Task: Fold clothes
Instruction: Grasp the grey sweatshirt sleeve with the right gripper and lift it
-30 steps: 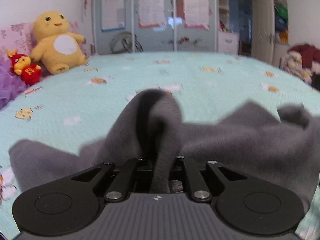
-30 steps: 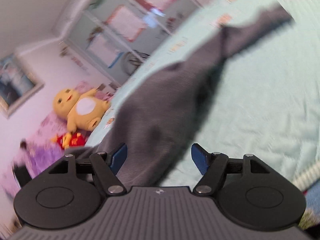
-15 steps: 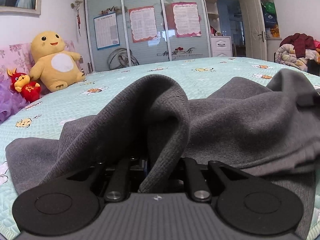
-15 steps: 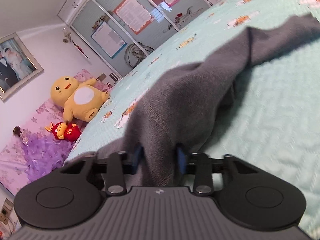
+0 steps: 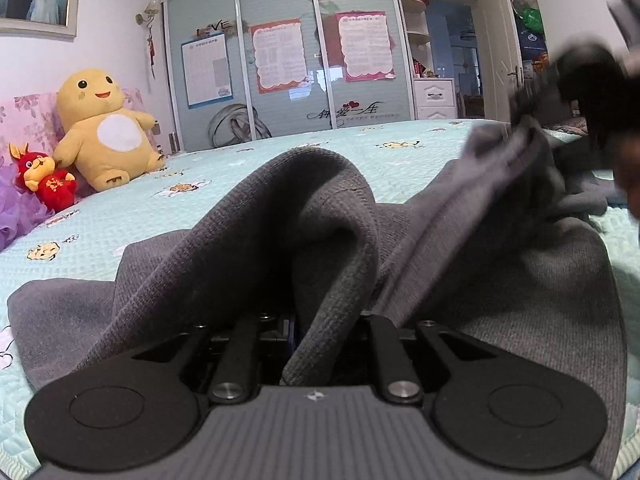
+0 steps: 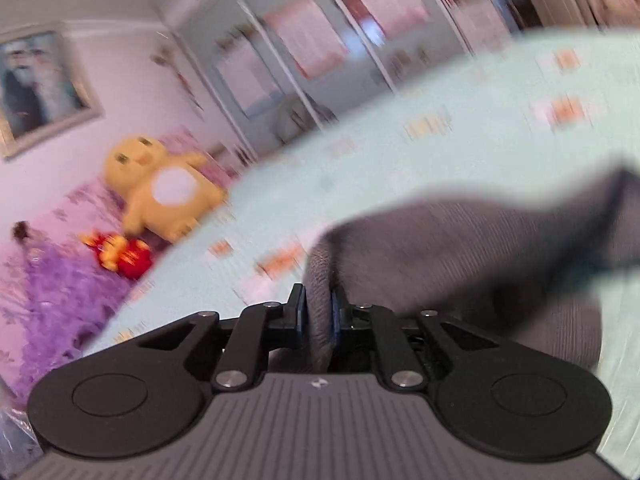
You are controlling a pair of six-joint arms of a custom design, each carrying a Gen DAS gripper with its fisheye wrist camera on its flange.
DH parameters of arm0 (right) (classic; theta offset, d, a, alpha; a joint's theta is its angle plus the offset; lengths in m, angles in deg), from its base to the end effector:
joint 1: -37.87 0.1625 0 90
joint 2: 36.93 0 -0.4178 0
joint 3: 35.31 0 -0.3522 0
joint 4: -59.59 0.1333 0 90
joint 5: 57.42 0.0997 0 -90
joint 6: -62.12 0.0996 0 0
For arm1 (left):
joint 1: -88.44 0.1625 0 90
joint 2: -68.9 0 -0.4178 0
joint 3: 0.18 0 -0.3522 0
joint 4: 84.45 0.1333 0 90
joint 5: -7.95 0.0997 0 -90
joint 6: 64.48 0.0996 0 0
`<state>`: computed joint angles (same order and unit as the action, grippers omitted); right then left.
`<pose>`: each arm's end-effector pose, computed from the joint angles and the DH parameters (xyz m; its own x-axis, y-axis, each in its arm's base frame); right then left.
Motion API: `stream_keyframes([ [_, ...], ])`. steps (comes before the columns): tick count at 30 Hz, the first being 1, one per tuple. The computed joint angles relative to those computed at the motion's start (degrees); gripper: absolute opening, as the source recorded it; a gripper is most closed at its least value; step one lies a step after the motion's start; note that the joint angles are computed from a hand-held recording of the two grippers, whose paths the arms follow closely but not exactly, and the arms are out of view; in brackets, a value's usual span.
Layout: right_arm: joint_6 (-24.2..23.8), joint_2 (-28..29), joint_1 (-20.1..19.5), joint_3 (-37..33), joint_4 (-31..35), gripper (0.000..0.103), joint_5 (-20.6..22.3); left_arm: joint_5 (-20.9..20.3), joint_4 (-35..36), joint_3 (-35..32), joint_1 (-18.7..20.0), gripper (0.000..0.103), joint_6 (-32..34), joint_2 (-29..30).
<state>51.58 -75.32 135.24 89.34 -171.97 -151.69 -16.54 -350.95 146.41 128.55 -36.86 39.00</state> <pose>0.1876 -0.4687 0.0959 -0.9667 -0.1694 0.1921 -0.2541 0.5428 -0.8005 -0.0774 -0.3580 0.1215 -0.5914 -0.0179 -0.8062 0.7435 0.3750 -0.5537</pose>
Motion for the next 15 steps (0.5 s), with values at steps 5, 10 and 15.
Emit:
stream_keyframes([
  [5,0.7,1.7,-3.7,6.7,-10.4,0.025,4.5,-0.3,-1.6,-0.2,0.0,0.014,1.2,0.8],
  [10,-1.2,1.4,-5.1,13.0,-21.1,0.058,6.0,-0.5,-1.9,-0.4,0.1,0.014,1.4,0.9],
  [15,3.3,1.4,-8.8,17.1,-29.6,0.067,4.6,0.1,-2.9,-0.9,-0.2,0.014,2.8,1.8],
])
